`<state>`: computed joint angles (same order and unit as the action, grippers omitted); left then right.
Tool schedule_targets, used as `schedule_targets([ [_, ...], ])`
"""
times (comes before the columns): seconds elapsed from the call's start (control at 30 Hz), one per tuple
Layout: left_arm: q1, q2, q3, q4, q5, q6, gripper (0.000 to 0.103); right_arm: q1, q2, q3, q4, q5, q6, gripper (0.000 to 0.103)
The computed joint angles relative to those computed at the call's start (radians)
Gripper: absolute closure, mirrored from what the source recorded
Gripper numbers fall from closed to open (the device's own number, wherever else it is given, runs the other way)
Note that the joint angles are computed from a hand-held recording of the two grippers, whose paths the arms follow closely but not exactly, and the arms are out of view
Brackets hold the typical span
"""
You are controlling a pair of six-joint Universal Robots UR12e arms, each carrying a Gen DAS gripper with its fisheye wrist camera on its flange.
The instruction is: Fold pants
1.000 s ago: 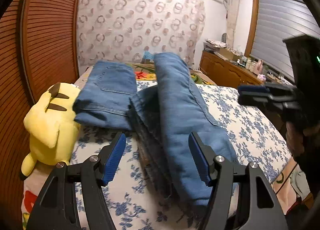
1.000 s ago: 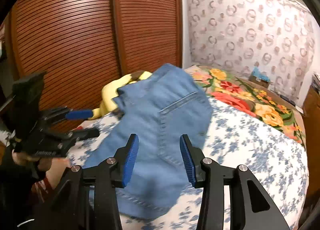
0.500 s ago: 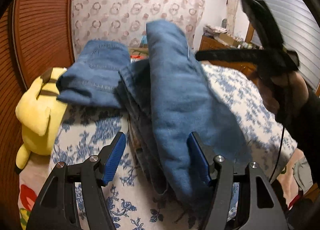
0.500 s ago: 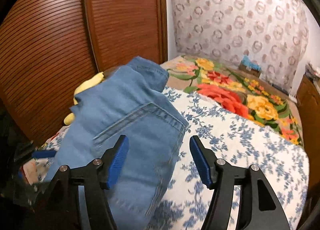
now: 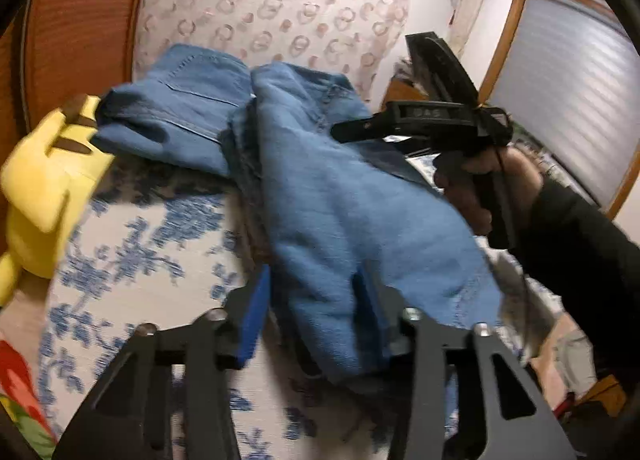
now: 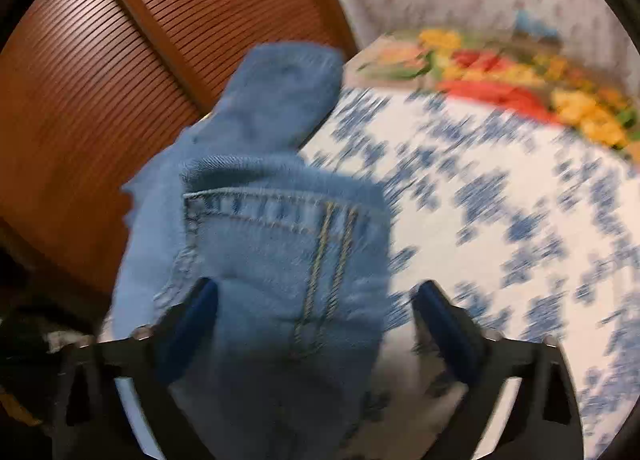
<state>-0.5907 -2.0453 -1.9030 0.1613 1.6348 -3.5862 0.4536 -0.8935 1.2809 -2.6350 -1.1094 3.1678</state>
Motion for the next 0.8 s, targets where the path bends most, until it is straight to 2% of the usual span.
schedule_targets([
  [0.03,0.001,-0.001,-0.003,0.012,-0.009,-0.01,0.067,-0.004,-0.001,0.005,-0.006,0.042,0.001,0.032],
  [0.07,0.0,-0.003,-0.004,0.022,-0.011,-0.019,0.07,-0.003,-0.006,0.012,-0.018,0.043,-0.01,0.045],
  [0.1,-0.001,-0.004,-0.006,0.032,-0.015,-0.028,0.072,-0.001,-0.01,0.016,-0.017,0.043,-0.027,0.051],
  [0.13,-0.001,-0.005,-0.006,0.042,-0.018,-0.034,0.079,0.0,-0.018,0.025,-0.027,0.045,-0.036,0.065],
  [0.17,-0.004,-0.004,-0.006,0.044,-0.014,-0.033,0.085,0.001,-0.027,0.037,-0.046,0.044,-0.027,0.073],
  [0.23,-0.007,0.002,-0.01,0.058,-0.003,-0.04,0.09,0.008,-0.057,0.081,-0.117,0.011,-0.012,0.077],
  [0.33,-0.011,0.009,-0.016,0.078,0.013,-0.046,0.091,0.028,-0.107,0.13,-0.222,-0.029,-0.009,0.079],
  [0.43,-0.013,0.018,-0.03,0.134,0.031,-0.06,0.092,0.048,-0.144,0.145,-0.272,-0.047,-0.045,0.079],
  [0.6,-0.009,0.061,-0.06,0.215,0.107,-0.059,0.092,0.082,-0.158,0.088,-0.269,-0.03,-0.115,0.08],
  [0.73,0.013,0.118,-0.091,0.243,0.179,-0.041,0.092,0.099,-0.125,-0.015,-0.235,0.044,-0.144,0.08],
  [0.8,0.023,0.145,-0.107,0.249,0.227,-0.023,0.092,0.103,-0.093,-0.076,-0.229,0.088,-0.124,0.08],
])
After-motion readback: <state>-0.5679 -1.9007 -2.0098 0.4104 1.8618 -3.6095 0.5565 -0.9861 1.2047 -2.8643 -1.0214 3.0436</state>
